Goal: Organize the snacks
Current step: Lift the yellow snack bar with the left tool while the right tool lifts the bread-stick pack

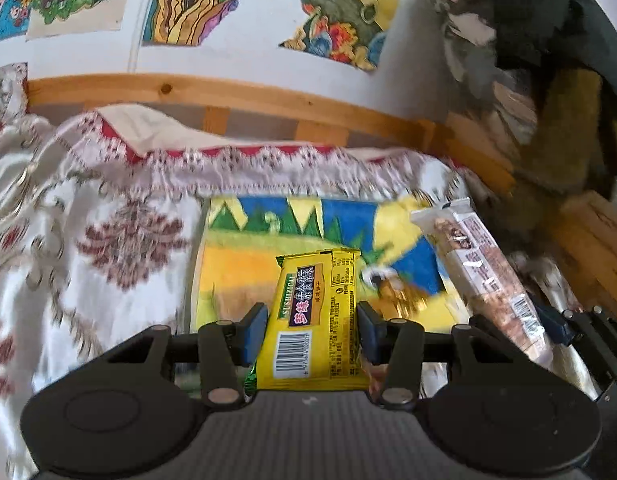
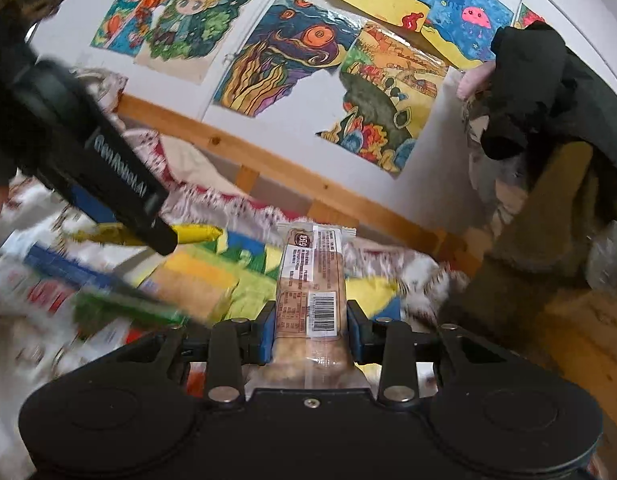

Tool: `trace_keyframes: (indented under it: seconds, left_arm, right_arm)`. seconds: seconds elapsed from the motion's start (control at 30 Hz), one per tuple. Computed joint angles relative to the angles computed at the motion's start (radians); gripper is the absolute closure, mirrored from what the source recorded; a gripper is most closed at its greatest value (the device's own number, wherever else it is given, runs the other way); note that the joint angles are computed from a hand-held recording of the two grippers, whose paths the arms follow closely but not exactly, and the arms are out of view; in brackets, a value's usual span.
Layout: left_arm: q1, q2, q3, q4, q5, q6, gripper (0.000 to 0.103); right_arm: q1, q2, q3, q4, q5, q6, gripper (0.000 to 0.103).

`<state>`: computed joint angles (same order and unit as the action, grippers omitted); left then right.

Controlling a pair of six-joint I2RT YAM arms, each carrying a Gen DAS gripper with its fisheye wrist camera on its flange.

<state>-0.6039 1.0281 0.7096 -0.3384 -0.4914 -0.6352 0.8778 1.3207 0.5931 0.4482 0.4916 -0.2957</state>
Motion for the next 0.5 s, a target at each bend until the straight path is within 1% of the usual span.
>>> trace_keyframes:
  seconds: [0.1,0.17,0.23,0.4,0.5]
  left_arm:
    - [0.102,0.096,0.034,0.106,0.072,0.077,0.051]
    - [0.154,0.165,0.060,0.162,0.112,0.115,0.051]
    - [0.187,0.233,0.086,0.208,0.125,0.137,0.051]
    - [0.241,0.361,0.111,0.307,0.167,0.163,0.051]
    - [0.262,0.430,0.118,0.347,0.195,0.164,0.051]
  right_arm:
    - [-0.079,0.118,0.115,0.017,-0.095,-0.010,0.066]
    - [-0.106,0.203,0.197,0.014,-0.127,-0.009,0.066]
    - [-0.125,0.272,0.265,0.000,-0.147,0.001,0.066]
    - [-0.164,0.424,0.434,-0.092,-0.182,0.085,0.066]
    - [-0.173,0.487,0.486,-0.124,-0.184,0.124,0.066]
